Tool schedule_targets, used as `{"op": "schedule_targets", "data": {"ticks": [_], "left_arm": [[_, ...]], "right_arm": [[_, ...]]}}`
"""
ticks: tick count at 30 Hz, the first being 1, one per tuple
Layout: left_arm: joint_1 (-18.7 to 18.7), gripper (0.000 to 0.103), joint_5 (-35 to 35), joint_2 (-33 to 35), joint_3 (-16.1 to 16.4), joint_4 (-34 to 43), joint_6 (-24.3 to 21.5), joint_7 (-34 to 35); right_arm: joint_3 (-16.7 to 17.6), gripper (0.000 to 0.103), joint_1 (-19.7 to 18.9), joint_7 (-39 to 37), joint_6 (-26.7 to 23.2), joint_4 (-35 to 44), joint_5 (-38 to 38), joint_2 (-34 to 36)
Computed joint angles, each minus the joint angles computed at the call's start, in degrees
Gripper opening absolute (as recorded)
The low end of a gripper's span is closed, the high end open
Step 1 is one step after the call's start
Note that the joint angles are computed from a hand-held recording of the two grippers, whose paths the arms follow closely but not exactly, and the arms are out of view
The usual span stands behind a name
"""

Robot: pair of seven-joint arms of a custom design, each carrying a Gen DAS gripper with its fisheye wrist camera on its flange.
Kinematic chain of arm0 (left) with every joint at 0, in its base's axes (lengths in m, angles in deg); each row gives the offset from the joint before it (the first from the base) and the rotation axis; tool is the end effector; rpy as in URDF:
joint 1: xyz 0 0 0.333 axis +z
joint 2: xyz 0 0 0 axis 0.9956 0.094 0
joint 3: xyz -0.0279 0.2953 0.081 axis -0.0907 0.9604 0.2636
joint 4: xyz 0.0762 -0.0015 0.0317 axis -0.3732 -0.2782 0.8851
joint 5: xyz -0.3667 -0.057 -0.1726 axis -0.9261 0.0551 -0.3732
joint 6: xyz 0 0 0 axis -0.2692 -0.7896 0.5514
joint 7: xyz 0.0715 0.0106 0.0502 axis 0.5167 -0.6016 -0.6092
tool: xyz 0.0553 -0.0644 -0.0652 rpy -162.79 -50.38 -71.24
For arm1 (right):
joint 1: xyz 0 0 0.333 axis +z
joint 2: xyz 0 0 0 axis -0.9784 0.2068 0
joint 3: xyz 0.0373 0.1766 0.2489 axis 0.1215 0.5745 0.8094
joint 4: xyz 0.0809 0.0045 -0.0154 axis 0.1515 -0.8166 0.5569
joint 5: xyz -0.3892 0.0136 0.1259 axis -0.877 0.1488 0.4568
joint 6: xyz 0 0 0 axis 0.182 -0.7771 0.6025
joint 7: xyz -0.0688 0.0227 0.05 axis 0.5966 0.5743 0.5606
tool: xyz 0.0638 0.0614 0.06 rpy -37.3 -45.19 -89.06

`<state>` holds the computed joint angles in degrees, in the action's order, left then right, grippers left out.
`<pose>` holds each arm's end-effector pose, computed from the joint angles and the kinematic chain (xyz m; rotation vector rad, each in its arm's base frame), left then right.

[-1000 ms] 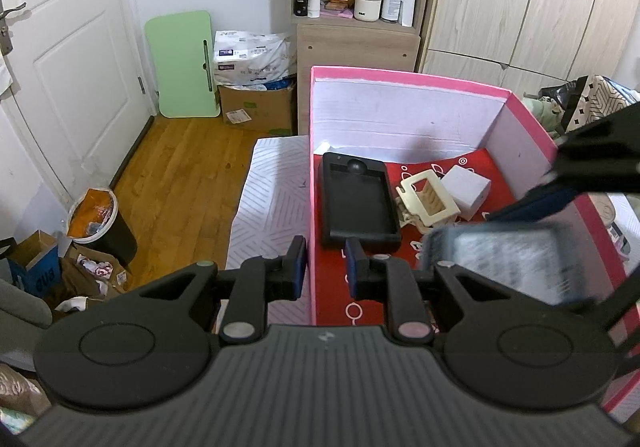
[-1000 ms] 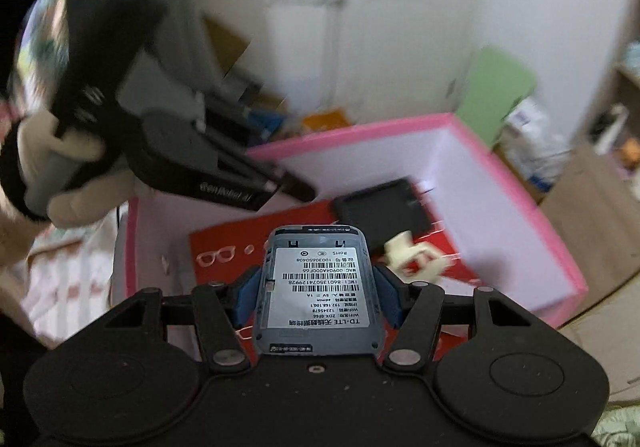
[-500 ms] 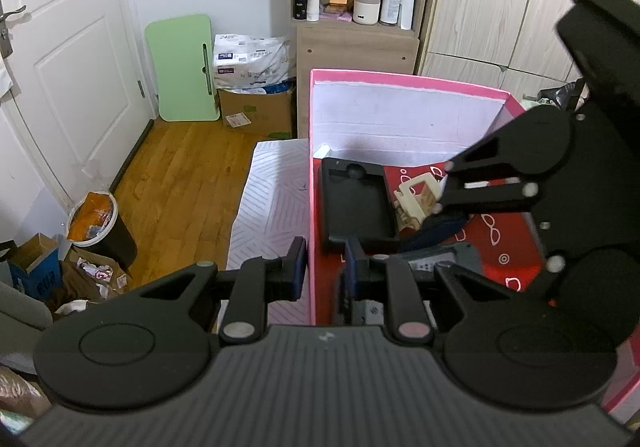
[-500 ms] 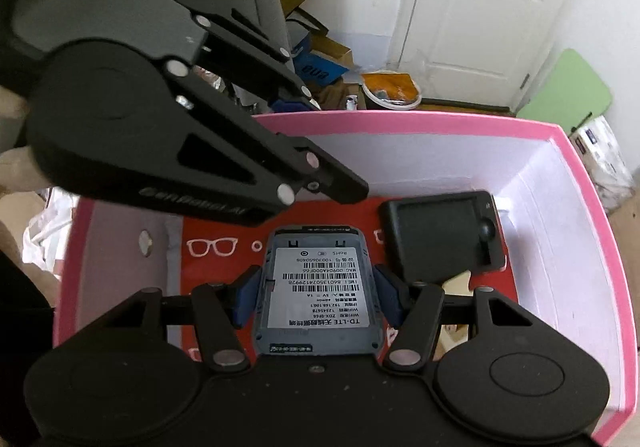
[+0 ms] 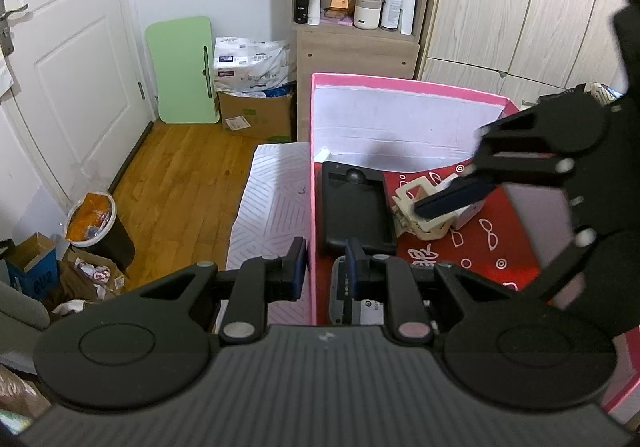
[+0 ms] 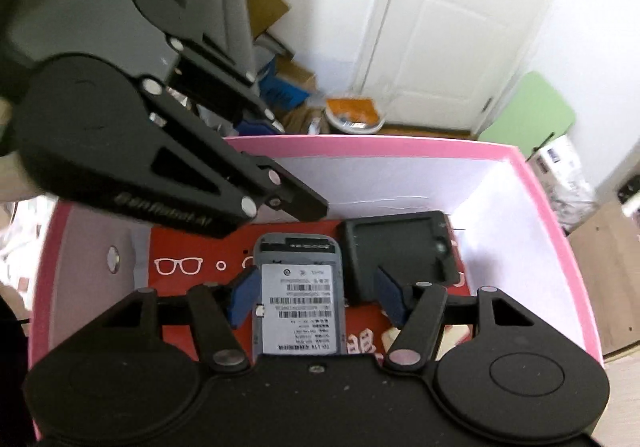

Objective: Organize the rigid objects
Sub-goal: 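Lower the grey device into the box and open the right gripper, then return the right gripper to the bed and grasp the black battery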

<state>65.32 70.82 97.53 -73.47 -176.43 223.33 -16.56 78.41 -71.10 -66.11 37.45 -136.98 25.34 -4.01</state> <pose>0.6575 -0.3222 0.4840 -1.7802 1.7866 -0.7870 0.7360 0.1843 0.5022 -2.5246 0.1941 -0.2314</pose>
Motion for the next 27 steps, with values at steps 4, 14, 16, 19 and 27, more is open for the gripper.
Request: {"op": "schedule_targets", "data": {"ticks": [4, 14, 16, 19, 27], "left_arm": [[-0.4, 0.018, 0.5, 0.1, 0.1, 0.3, -0.7, -0.2], [-0.4, 0.018, 1.5, -0.5, 0.4, -0.7, 0.4, -1.2], [-0.5, 0.018, 1.7, -0.5, 0.4, -0.6, 0.2, -1.3], [-0.4, 0.018, 1.7, -0.5, 0.3, -0.6, 0.2, -1.3], [0.1, 0.018, 1.3, -1.1, 0.2, -1.8, 1.9, -1.9]], "right_arm": [[0.4, 0.068, -2.7, -3.2, 5.5, -7.5, 5.1, -5.0], [-2.2, 0.068, -9.5, -0.2, 9.2, -23.7, 28.5, -17.0], [-3.2, 0.068, -10.5, -1.8, 11.7, -28.4, 34.4, -19.8], [-5.2, 0.068, -10.9, -4.9, 16.1, -34.6, 42.3, -23.0], [-8.4, 0.068, -9.6, -3.9, 29.1, -45.5, 50.2, -26.2]]}}
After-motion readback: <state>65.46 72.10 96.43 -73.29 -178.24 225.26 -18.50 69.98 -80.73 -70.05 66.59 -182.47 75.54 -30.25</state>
